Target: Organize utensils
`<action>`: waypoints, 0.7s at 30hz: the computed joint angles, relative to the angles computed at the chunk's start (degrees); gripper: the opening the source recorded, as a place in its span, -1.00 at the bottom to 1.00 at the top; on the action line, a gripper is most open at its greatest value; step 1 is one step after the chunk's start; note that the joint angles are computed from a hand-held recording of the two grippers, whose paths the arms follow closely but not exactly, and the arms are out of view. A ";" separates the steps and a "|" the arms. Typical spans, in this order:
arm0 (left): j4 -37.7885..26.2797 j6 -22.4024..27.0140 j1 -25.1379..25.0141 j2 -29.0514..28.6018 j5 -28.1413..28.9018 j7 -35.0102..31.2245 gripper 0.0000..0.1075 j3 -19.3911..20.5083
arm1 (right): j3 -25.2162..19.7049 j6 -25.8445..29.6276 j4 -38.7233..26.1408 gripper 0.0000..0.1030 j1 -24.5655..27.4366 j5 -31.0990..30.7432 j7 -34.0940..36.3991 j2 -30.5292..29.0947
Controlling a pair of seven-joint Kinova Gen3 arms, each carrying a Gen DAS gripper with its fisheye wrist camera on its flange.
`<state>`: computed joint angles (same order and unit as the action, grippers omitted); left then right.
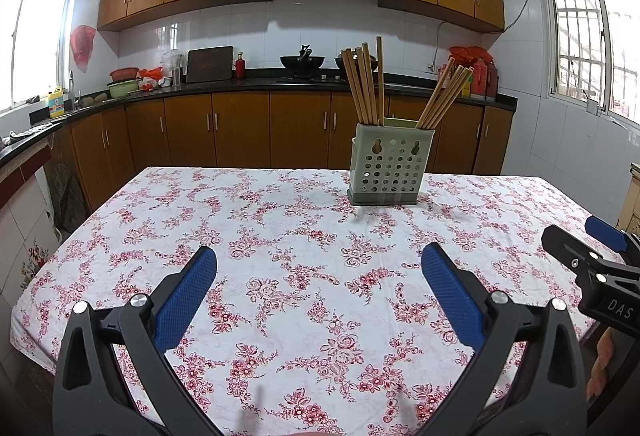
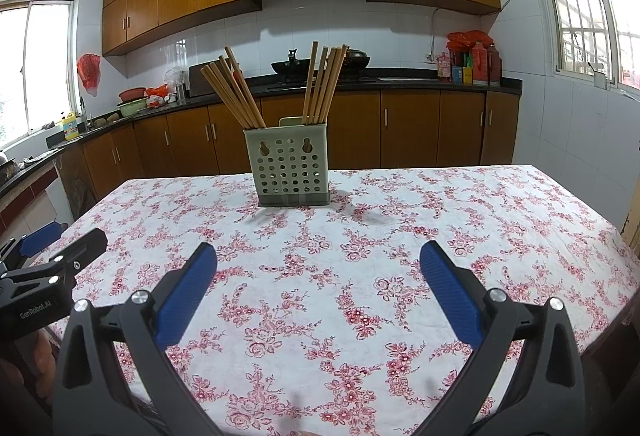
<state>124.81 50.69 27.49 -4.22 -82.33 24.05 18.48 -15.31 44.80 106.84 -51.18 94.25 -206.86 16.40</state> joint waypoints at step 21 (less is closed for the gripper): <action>0.12 0.66 0.25 0.19 -0.40 0.51 0.88 0.29 | 0.03 -0.17 -0.09 0.92 0.02 -0.27 0.16 -0.03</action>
